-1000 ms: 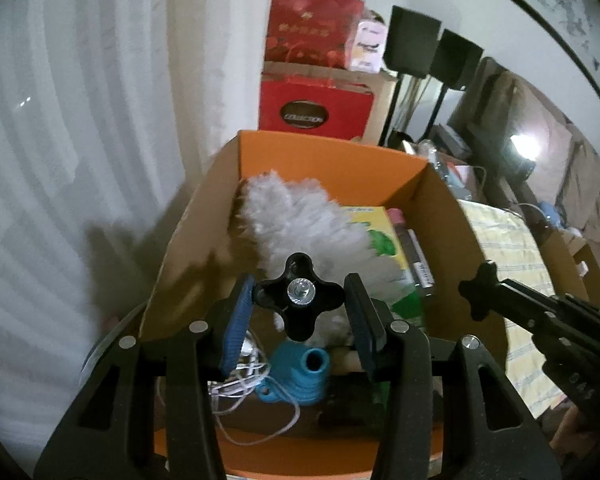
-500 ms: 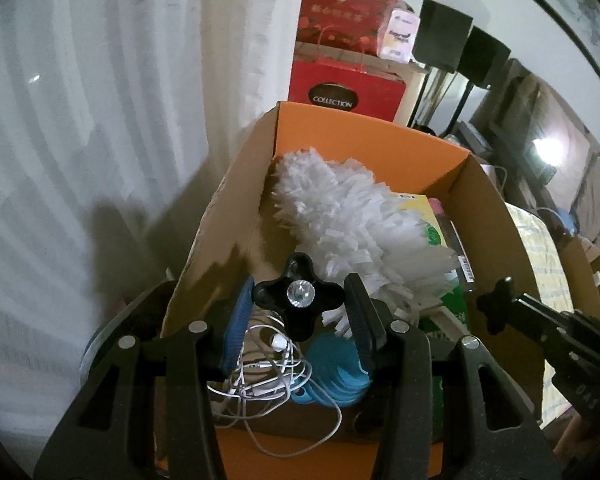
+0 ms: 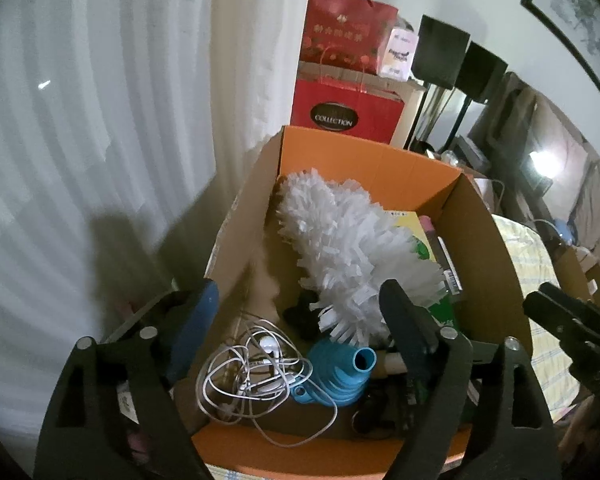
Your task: Organize objects
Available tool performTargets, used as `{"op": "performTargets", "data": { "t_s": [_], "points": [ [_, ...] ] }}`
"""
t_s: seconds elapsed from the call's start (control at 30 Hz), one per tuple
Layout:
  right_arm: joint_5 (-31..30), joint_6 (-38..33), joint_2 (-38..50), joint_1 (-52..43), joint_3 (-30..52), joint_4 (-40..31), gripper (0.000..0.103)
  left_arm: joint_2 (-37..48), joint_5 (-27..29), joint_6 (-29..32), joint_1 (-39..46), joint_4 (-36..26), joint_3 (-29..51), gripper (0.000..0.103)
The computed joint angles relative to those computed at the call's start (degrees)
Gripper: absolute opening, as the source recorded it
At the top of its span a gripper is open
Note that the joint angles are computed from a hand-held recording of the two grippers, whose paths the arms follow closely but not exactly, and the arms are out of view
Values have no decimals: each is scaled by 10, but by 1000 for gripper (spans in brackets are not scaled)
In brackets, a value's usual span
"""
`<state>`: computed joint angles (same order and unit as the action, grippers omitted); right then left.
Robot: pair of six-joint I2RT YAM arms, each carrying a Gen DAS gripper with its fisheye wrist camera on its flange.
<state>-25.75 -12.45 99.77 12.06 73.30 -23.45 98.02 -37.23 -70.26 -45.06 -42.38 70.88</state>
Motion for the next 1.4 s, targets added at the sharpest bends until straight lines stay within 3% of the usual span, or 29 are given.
{"op": "performTargets", "data": {
  "t_s": [0.07, 0.17, 0.47, 0.87, 1.23, 1.4],
  "points": [
    [-9, 6, -6, -8, -2, 6, 68, -3, -9, -4, -6, -5, 2, 88],
    [0, 4, -16, -16, -6, 15, 74, -8, -23, -2, -15, -7, 3, 97],
    [13, -9, -56, -41, -42, 57, 103, 12, -44, -1, -46, -26, 39, 103],
    [21, -24, -95, -84, -62, 45, 103, 44, -73, -29, -104, -52, 100, 103],
    [-8, -51, -134, -147, -95, 22, 103, 102, -88, -59, -154, -94, 183, 103],
    [-24, -59, -150, -172, -110, 16, 103, 99, -84, -75, -169, -72, 173, 103]
  ]
}}
